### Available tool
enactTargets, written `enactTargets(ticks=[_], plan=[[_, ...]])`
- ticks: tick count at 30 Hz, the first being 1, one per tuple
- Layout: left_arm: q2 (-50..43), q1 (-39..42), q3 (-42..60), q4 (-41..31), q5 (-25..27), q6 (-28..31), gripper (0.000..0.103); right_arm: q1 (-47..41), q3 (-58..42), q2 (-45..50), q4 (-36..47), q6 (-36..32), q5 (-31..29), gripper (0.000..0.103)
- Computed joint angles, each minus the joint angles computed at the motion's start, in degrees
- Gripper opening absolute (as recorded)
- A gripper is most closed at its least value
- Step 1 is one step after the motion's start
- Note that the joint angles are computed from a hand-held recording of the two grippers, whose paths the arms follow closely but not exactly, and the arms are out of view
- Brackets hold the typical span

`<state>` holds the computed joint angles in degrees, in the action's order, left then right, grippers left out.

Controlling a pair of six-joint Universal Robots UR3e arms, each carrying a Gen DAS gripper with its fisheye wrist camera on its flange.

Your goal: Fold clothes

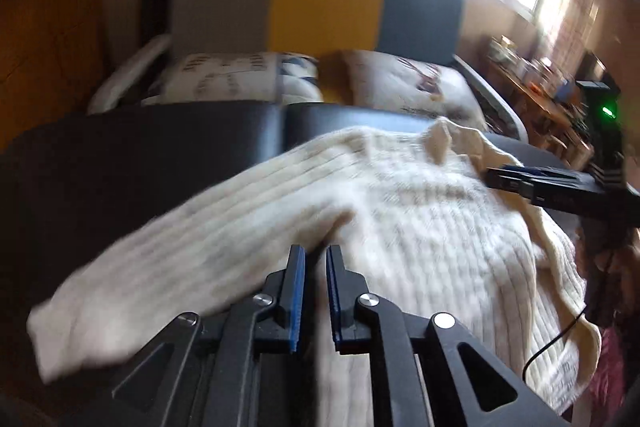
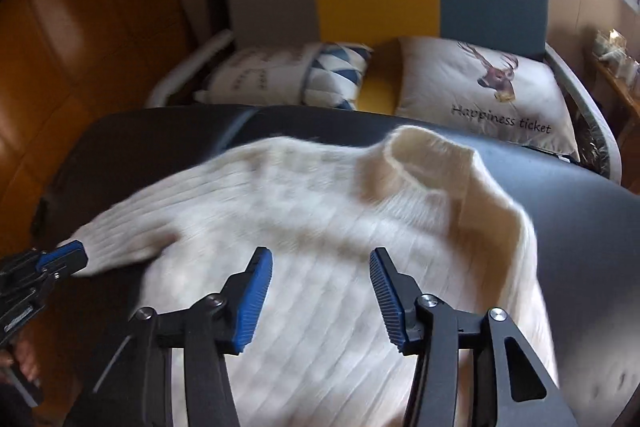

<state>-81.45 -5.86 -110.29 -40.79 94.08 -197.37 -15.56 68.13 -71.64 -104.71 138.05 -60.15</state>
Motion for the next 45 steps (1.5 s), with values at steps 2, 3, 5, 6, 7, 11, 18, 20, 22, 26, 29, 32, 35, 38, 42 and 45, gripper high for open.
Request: enactTargets(ticks=[2, 3, 5, 6, 7, 11, 18, 20, 22, 26, 29, 32, 35, 38, 42, 45], plan=[[-5.88, 0.15, 4.43, 1.41, -1.56, 1.81, 0.010, 1.03, -7.05, 6.30, 0.41, 2.44, -2.62, 0.051], [-9.11, 0.21, 6.83, 2.83, -2.94, 2.77, 0.010, 0.55, -11.11, 9.26, 1.97, 3.48, -2.50, 0.051], [-16.69, -0.33, 13.64, 4.14, -5.04, 4.91, 0.013, -1.59, -14.19, 11.79, 2.42, 4.33, -1.32, 0.051], [-19.63, -0.75, 16.34, 4.45, -5.85, 5.62, 0.015, -2.84, -14.36, 12.22, 1.41, 4.17, -1.11, 0.052], [-23.63, -0.72, 20.45, 4.14, -8.16, 6.40, 0.015, -4.17, -15.94, 13.30, 2.53, 3.15, -0.61, 0.059], [-35.50, -2.19, 34.15, 2.18, -12.89, 8.60, 0.016, -6.27, -19.42, 16.54, 3.08, -1.39, -2.37, 0.068], [-47.41, -5.59, 48.49, -7.96, -8.77, 10.68, 0.016, -3.20, -12.37, 18.51, -17.89, -5.89, -16.03, 0.000], [-46.63, -5.96, 44.12, -3.79, -7.61, 11.62, 0.016, -3.10, -16.72, 21.89, -17.94, -5.42, -17.95, 0.000], [-45.99, -6.11, 42.32, -2.46, -7.12, 10.99, 0.016, -3.37, -27.64, 28.24, -10.95, -3.67, -18.34, 0.000], [-45.54, -6.32, 40.94, -1.39, -6.37, 10.60, 0.017, -5.90, -35.92, 31.29, -1.52, -2.52, -14.82, 0.000], [-42.69, -5.89, 37.52, 0.00, -6.72, 8.21, 0.017, -10.91, -28.40, 23.34, 1.64, -3.26, -7.21, 0.004], [-36.70, -6.59, 30.19, 3.34, -5.69, 4.86, 0.017, -19.10, -10.40, 6.62, 4.81, -9.85, 0.00, 0.050], [-28.36, -8.06, 19.24, 9.27, -5.86, 2.46, 0.017, -28.86, 6.52, -10.77, 12.43, -20.74, 4.94, 0.071], [-20.90, -10.62, 10.07, 11.96, -5.26, -0.58, 0.017, -41.53, 12.70, -21.64, 28.53, -35.13, 5.79, 0.071], [-13.33, -15.66, 1.09, 13.48, -2.78, -6.01, 0.017, -60.94, 16.60, -31.92, 49.57, -53.45, 0.53, 0.071], [-9.58, -20.29, -3.48, 13.61, -0.09, -10.32, 0.017, -72.72, 18.15, -34.35, 58.21, -61.37, -5.74, 0.071]])
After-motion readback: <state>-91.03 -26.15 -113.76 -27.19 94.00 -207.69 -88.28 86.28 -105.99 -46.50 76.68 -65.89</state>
